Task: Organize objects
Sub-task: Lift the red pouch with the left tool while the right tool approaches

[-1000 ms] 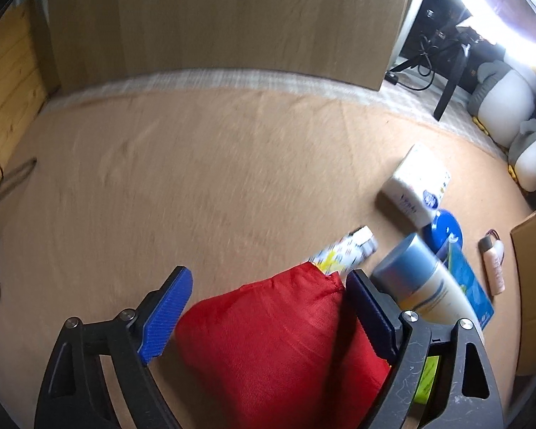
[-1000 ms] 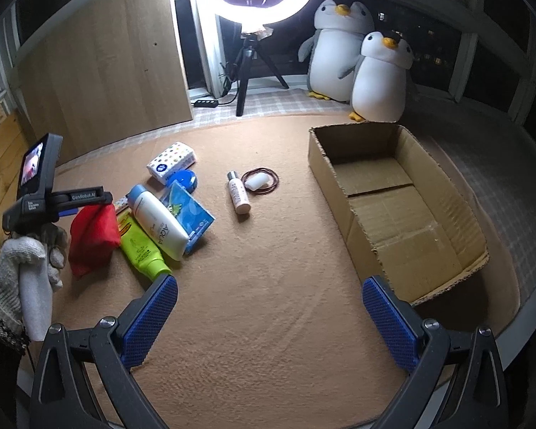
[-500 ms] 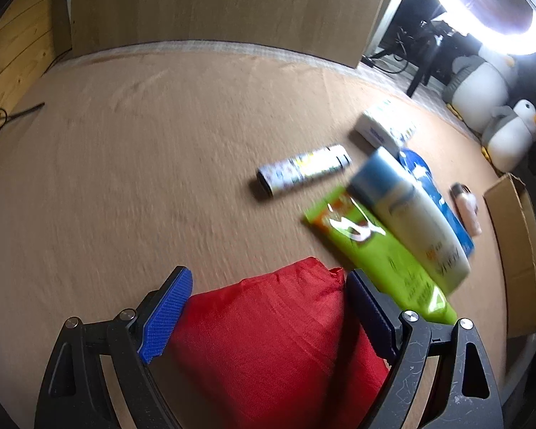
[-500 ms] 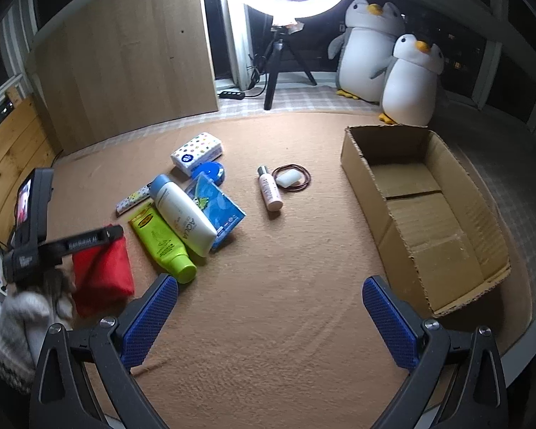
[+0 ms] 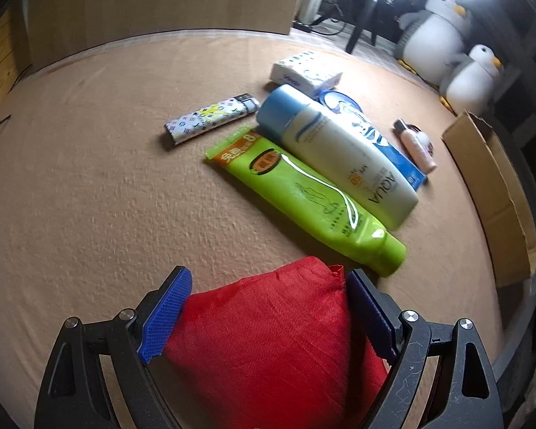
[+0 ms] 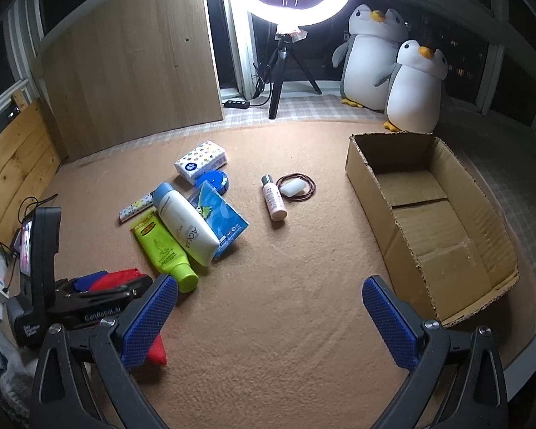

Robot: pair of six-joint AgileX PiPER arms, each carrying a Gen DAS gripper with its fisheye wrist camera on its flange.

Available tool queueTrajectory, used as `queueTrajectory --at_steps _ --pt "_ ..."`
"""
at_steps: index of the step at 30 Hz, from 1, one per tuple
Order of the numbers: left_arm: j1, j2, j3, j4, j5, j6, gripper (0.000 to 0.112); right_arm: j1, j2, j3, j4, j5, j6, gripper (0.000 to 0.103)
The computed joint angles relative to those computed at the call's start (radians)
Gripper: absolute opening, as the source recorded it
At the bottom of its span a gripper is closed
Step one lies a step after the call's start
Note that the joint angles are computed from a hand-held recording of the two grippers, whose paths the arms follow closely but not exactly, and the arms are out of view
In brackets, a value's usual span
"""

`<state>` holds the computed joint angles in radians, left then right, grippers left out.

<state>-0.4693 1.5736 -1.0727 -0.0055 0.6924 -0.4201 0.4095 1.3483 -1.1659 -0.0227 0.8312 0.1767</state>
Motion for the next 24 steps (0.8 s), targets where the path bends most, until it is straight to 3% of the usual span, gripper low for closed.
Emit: queueTrajectory --at_steps 11,19,24 --pt "0.149 -0.213 0.029 -0.124 0.128 0.201 0.092 -0.037 0.104 -0.057 0.256 0.081 -0.249 0.102" --pt "0.271 -0.286 0.162 -0.372 0.186 0.407 0.092 -0.007 0.251 -0.154 0.379 0.172 -0.353 0.102" --pt "0.240 -0.275 0.180 -0.409 0.172 0.445 0.091 0.016 0.335 -0.215 0.442 0.224 -0.408 0.086"
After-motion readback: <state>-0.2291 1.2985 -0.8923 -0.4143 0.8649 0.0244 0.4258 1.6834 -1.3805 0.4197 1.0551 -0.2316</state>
